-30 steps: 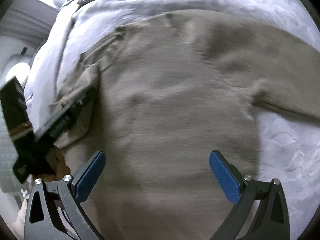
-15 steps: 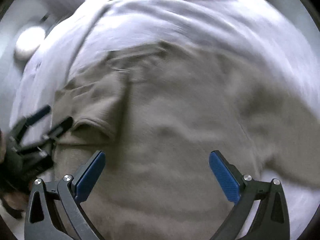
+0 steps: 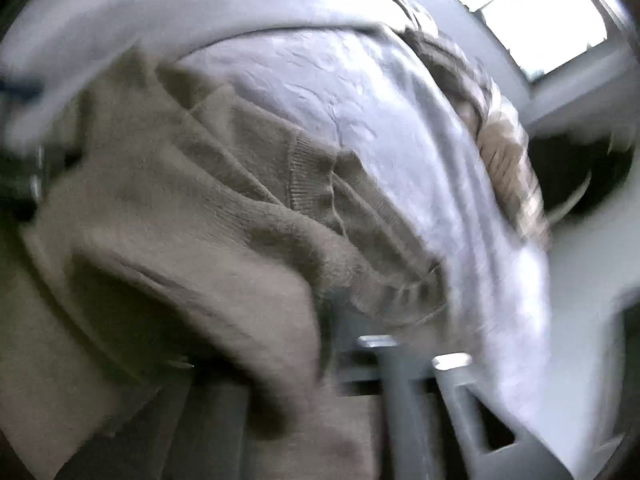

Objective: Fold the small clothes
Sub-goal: 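Fold the held sweater side inward over the body with the left gripper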

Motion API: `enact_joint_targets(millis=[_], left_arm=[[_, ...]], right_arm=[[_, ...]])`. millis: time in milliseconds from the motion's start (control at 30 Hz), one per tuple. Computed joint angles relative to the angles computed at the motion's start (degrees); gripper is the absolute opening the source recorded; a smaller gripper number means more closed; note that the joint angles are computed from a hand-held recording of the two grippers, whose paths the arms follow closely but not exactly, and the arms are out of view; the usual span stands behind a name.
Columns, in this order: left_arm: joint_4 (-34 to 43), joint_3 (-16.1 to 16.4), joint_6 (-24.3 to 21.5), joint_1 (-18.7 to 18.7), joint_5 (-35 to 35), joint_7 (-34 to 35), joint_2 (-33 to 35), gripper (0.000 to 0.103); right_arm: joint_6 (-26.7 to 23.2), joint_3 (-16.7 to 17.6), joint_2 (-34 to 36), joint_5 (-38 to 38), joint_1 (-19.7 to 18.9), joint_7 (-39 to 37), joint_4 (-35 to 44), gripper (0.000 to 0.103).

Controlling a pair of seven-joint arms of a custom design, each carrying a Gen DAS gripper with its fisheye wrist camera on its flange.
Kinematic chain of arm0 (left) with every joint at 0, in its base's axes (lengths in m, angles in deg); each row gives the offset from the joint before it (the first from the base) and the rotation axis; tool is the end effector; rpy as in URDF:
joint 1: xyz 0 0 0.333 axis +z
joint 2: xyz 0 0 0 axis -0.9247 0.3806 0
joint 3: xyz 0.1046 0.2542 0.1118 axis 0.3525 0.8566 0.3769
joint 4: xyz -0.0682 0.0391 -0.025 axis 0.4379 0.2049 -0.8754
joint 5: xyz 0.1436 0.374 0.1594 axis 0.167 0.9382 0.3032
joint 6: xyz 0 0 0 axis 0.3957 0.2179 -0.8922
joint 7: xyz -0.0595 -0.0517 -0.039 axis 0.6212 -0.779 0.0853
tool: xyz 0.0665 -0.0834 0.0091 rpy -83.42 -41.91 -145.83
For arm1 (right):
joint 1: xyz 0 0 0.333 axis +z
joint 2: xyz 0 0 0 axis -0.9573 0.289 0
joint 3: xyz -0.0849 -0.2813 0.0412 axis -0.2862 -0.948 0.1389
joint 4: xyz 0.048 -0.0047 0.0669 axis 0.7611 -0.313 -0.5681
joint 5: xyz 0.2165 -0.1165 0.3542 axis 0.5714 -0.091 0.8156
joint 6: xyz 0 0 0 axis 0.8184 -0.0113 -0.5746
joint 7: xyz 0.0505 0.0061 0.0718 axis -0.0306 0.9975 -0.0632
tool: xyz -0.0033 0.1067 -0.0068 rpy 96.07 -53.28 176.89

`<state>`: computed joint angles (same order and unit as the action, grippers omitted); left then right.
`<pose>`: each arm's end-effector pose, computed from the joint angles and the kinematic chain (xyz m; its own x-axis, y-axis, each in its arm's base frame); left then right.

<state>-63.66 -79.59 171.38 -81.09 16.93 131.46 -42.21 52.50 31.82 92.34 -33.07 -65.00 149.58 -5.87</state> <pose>0.7078 -0.2460 0.4874 0.0140 -0.9934 -0.1135 -0.9304 0.0286 -0.3653 0.6915 0.0587 0.5372 0.3242 -0.8755 0.3583 -0.7967 -0.4569 -0.3955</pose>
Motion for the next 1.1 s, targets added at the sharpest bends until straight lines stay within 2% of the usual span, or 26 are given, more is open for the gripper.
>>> enact_joint_targets(millis=[100,200,267,333,433,567,600,633,667,700,733,867,967,1100], left_arm=[[-1.37,-0.19,1.05,0.46,-0.55,0.51,-0.7,0.088],[-2.41,-0.42,1.91,0.64,-0.91,1.29,-1.29,0.088],[-2.25,-0.42,1.86,0.56,-0.73,1.86,-1.15,0.088],[-1.11,-0.37,1.32,0.48,-0.65,2.48,-0.35,0.088],[2.31,-0.57,-0.63,0.66,-1.84,4.01,1.69,0.088],[10.78,-0.95,-4.1,1.38,-5.81,5.78,6.82,0.088],[13.53,-1.17,-5.13,1.58,-7.11,6.31,8.52,0.079],[15.38,-1.53,-5.23,1.95,-8.55,7.12,9.67,0.053],[16.82,-1.85,-5.4,2.27,-9.83,8.02,10.51,0.038],[18.8,-2.37,-5.87,2.78,-11.54,9.27,11.65,0.016],[19.79,-2.3,-6.02,2.9,-12.24,9.84,12.14,0.013],[19.37,-1.59,-5.4,3.37,-12.72,13.07,12.0,0.013],[17.33,-2.11,-3.77,4.74,-14.85,14.94,11.21,0.013],[15.47,-1.06,-2.84,4.65,-14.09,13.74,9.48,0.013]], right_arm=[[-1.7,-0.3,-0.89,21.49,-5.35,5.09,1.59,0.012],[-3.4,-1.79,-2.04,42.94,-11.28,15.04,-1.45,0.015],[-4.18,-2.34,-2.7,51.33,-13.63,19.41,-4.32,0.032],[-3.09,-2.85,-4.52,59.08,-15.5,22.42,-9.03,0.042],[-2.01,-3.32,-6.61,67.76,-16.89,20.79,-13.18,0.042],[-3.42,-3.66,-6.34,67.59,-17.02,20.55,-12.42,0.043],[-3.66,-3.69,-5.76,67.46,-17.06,20.61,-11.71,0.042],[-3.82,-3.64,-5.62,66.27,-16.98,21.11,-11.19,0.024],[-4.63,-3.62,-5.5,64.16,-16.87,21.87,-10.4,0.007],[-4.56,-3.41,-4.68,63.32,-16.65,22.12,-9.32,0.007],[-4.48,-3.27,-5.14,61.81,-16.47,21.92,-9.36,0.007],[-7.24,-3.6,-5.12,50.79,-15.8,23.95,-8.73,0.007],[-6.81,-3.78,-5.88,53.41,-16.44,23.43,-10.96,0.007],[-6.63,-4.12,-7.64,47.4,-16.15,25.14,-11.8,0.008]])
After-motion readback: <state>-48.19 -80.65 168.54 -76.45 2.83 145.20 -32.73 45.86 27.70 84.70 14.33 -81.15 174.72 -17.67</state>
